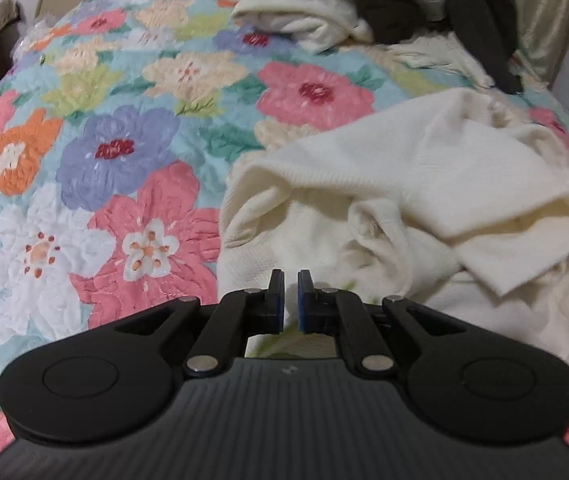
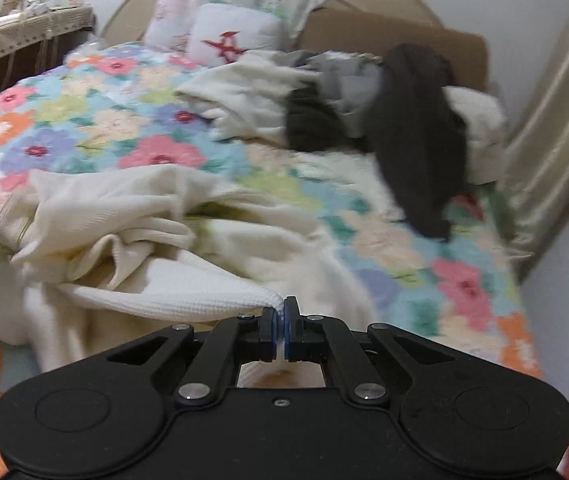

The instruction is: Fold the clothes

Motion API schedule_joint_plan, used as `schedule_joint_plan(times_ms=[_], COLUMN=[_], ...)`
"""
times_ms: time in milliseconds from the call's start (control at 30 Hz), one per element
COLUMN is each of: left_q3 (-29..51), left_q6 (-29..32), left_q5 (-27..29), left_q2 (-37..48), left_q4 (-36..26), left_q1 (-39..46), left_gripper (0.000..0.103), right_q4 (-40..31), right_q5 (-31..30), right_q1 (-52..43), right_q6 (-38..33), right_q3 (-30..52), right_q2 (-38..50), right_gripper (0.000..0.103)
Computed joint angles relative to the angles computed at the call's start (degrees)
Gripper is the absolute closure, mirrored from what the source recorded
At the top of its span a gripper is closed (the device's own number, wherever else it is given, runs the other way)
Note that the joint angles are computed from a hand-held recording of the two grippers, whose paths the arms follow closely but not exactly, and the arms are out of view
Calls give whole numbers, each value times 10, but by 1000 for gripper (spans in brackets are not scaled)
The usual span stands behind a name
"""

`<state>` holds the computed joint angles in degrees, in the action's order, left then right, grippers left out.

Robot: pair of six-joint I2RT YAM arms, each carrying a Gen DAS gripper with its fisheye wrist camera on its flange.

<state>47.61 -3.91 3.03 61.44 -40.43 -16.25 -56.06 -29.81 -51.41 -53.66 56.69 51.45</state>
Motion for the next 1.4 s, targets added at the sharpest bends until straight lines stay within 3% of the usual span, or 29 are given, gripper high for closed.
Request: schedule_joint_plan(times_ms=[167,267,367,467,567,667,733,800,867,1000,1033,1100,1167,1300,1400], left_q3=[-1,6,6,4,6,6,5,5,3,-15,-19,-21,-28,-21,1], left_q6=[-16,-32,-34,-35,-40,-42,-47,-56,-72,-115,-127,-131,-133,-142,-155], left_q5=[-11,-12,8,17,-4,-31,-26,-8,23,59,64,88,94,-13,-115], left_q2=[-6,4,-1,-7,-10,-2,18,41,62,71,71,77,69,48,24], left_q4=[-7,-14,-43,-71,-79,-68,-59,-54,-50,-14,-1,15,27,14,-25], left_q1=[-77,-112,-131,-152,-173,-186,-179,-166,-148,-123,-119,-113,-125,-214,-269], left_gripper=[95,93,61,57,52,27,20,20,20,23,28,77,87,92,93], right_q4=[19,-7,27,47,89,125,120,116,100,-52,-91,-150,-169,-107,-94], right_q5=[-28,-44,-26,-11,67,148,188,188,163,31,-2,-59,-93,-97,-97], right_q1=[-84,-128,-147,-168,-145,-118,-90,-83,-94,-154,-168,-189,-199,-190,-178], right_q6=[-34,-55,-88,-108,-103,-102,-110,-96,-83,-102,-114,-125,-109,-25,-3], right_q3=[42,67,24,2,-22,-44,-52,-50,-37,56,77,108,115,97,112], right_q2=[45,86,75,72,85,103,119,127,133,203,228,276,307,323,339], right_gripper=[102,102,102,102,102,100,96,83,59,45,44,41,39,39,37])
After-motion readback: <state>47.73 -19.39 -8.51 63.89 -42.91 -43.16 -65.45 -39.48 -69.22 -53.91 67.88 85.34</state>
